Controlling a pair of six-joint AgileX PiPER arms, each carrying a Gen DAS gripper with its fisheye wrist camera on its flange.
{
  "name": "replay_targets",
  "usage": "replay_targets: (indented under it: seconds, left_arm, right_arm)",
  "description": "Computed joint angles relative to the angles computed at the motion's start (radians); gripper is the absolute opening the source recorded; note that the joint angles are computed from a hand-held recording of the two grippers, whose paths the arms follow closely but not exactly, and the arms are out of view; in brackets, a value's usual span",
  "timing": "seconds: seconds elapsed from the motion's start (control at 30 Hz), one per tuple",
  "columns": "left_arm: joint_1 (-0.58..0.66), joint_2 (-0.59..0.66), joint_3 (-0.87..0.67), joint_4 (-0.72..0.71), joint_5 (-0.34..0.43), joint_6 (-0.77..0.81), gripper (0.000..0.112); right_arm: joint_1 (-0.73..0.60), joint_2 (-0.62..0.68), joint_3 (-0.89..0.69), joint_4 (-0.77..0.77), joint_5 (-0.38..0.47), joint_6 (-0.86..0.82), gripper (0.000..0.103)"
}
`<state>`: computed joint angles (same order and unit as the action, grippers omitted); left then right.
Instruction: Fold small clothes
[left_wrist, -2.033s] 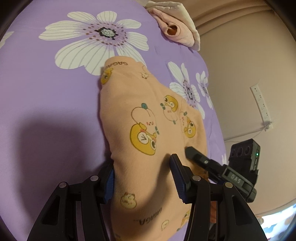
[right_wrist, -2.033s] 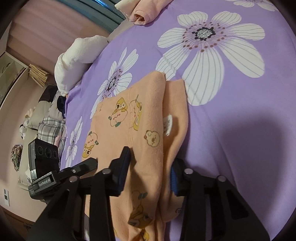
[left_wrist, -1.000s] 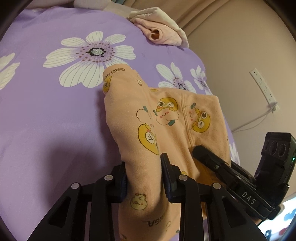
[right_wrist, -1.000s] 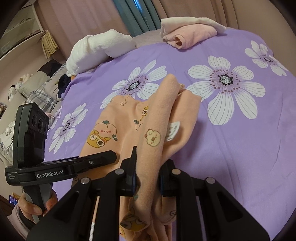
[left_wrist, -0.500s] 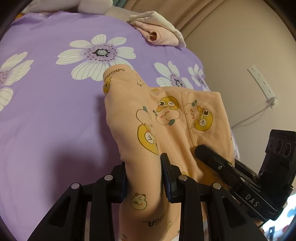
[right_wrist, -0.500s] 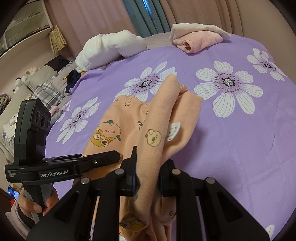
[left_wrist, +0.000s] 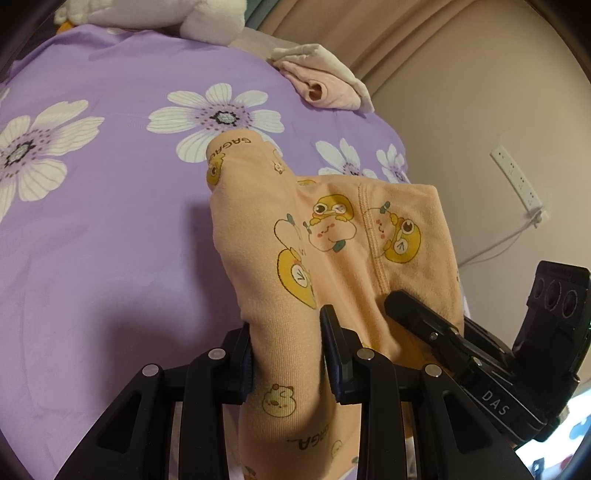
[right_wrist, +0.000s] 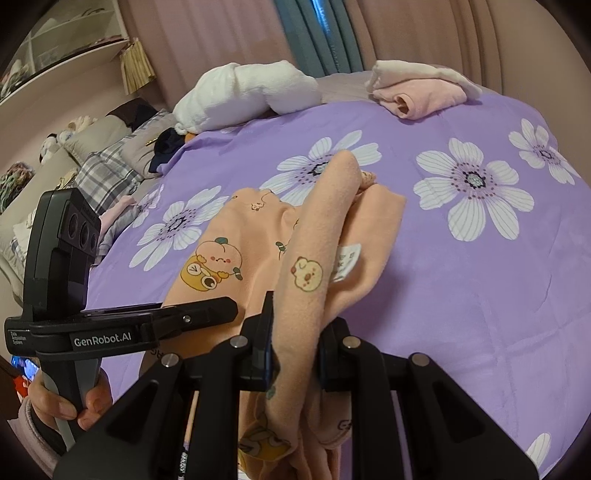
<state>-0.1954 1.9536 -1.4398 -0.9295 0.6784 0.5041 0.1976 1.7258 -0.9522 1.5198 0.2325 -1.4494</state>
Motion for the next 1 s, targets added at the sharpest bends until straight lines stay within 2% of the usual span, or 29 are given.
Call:
replay_targets:
  seconds: [0.53, 1.0]
  left_arm:
    - [0.077, -0.117, 0.128, -0.075, -0.022, 0.084, 0.030]
    - [0.149, -0.155, 0.127, -0.056, 0.002, 0.087, 0.030]
  right_arm:
    - [0.091, -0.016, -0.043, -0.152, -0.024, 0.143, 0.018]
    - [0.155, 0.031, -0.148, -0.364, -0.024, 0.355, 0.018]
